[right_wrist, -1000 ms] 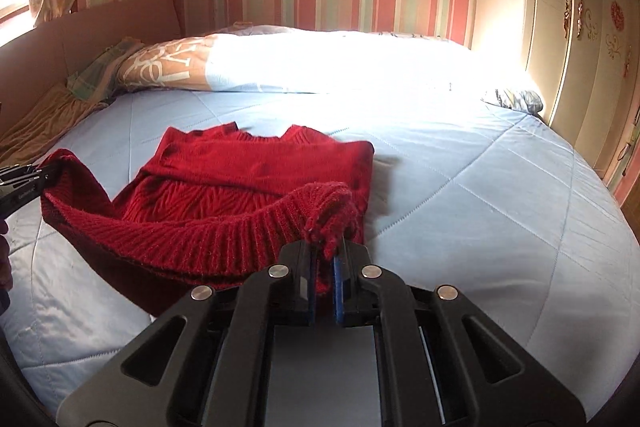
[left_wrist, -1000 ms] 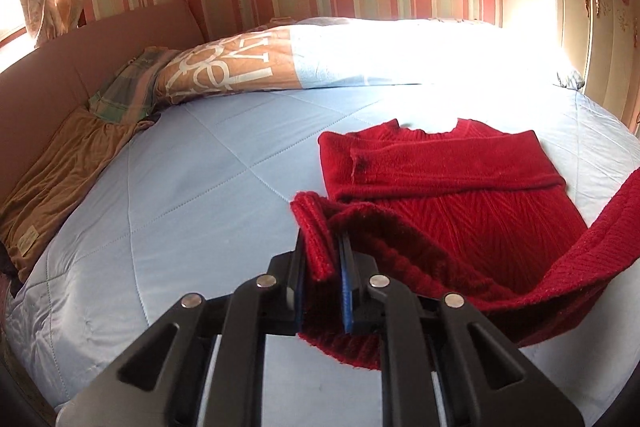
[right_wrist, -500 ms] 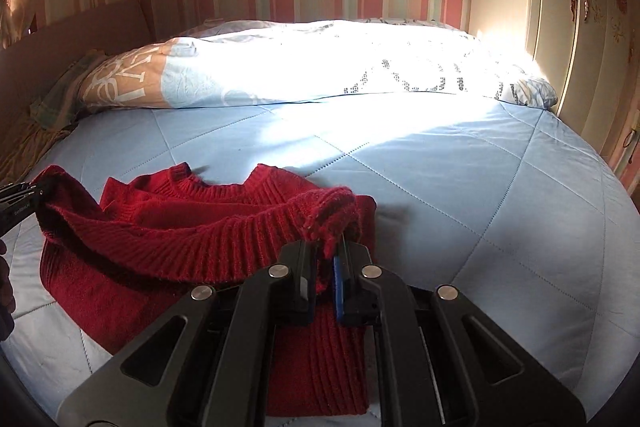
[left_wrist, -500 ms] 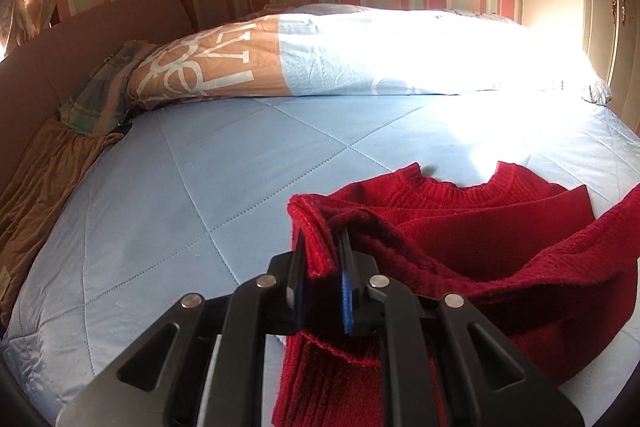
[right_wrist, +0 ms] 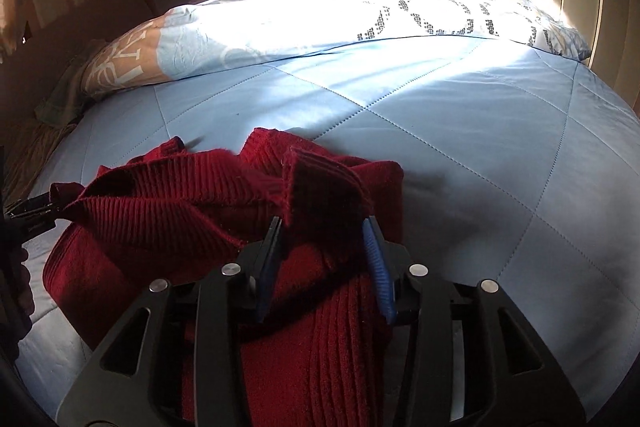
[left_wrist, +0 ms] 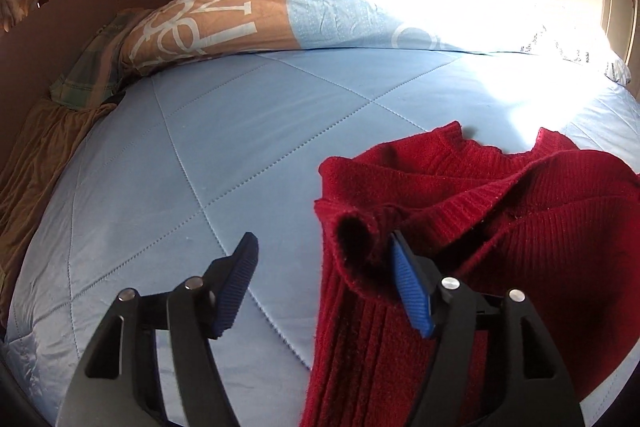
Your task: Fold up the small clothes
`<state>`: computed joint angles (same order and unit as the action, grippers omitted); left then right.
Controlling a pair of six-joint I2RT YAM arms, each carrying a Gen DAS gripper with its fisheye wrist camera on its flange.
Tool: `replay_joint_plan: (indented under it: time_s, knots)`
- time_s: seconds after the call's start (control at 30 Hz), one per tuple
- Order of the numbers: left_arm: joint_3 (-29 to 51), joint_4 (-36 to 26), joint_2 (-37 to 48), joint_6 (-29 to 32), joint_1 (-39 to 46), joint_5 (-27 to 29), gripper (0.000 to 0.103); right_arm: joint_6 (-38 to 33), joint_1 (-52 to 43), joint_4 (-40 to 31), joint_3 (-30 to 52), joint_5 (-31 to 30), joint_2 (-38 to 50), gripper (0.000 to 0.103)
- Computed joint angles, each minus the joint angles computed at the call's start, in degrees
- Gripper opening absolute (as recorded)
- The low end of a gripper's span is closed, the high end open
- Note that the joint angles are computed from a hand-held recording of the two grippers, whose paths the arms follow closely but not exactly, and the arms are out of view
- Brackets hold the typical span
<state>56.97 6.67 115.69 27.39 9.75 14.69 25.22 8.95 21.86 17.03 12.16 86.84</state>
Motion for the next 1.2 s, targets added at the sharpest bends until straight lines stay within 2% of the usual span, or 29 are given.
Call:
replay_joint_plan:
  time_s: [0.07,0.17,0.23,0.27,0.3,0.37,0.47,0.6,0.67,0.77,0.9,1.03,1.07,1.17,1.2]
  knots:
    - [-0.6,-0.8,-1.1,0.9,1.0,1.9,0.067,-0.4,0.9,-0.2,0.0,0.1,0.0,0.044]
    - [-4.3,3.9,-3.8,2.4,0.7,0.8,0.067,-2.5,1.1,-1.5,1.0,0.5,0.0,0.049]
    - [-4.6,3.2,-4.9,3.5,1.1,2.4,0.067,-3.7,0.5,-2.3,0.8,0.4,-2.4,0.058]
    - [-4.1,2.5,-4.6,4.9,1.0,2.8,0.068,-4.7,-0.3,-2.9,0.9,-0.1,-3.4,0.067]
    - [-3.5,2.3,-4.0,6.6,0.8,2.5,0.068,-5.8,-1.0,-4.2,1.2,-0.6,-4.3,0.069]
    - [-2.8,3.7,-2.3,8.7,0.2,0.8,0.068,-8.3,-2.8,-6.3,1.5,-2.3,-6.6,0.069]
    - [-1.2,2.4,-1.2,10.9,-0.1,2.0,0.068,-10.6,-6.1,-7.3,2.3,-6.5,-6.9,0.07]
    - [-1.2,0.5,-3.2,12.0,0.8,4.7,0.069,-14.4,-5.6,-7.3,7.2,-7.1,1.8,0.069]
    - [-0.1,-2.3,-3.6,11.4,2.1,5.6,0.069,-14.5,-4.8,-6.7,8.2,-8.5,3.2,0.067]
    - [2.6,-6.6,-3.0,10.9,3.7,7.8,0.069,-15.2,-2.5,-6.7,10.2,-7.2,5.4,0.067]
    - [3.0,-6.1,-3.1,12.3,3.0,6.2,0.07,-15.1,-4.8,-5.9,13.2,-8.8,10.2,0.067]
    - [2.4,-9.0,-5.3,13.0,5.5,8.8,0.07,-15.7,-7.4,-6.6,17.5,-9.5,16.2,0.067]
    - [2.5,-9.8,-5.4,13.2,6.1,9.1,0.071,-15.9,-7.9,-7.1,18.8,-9.6,18.0,0.063]
    - [2.4,-10.2,-5.0,14.3,6.2,8.4,0.071,-16.6,-8.0,-7.4,21.0,-7.8,21.7,0.017]
    - [2.6,-10.0,-4.5,14.4,5.6,7.9,0.071,-16.7,-7.6,-6.0,20.2,-6.6,21.3,0.013]
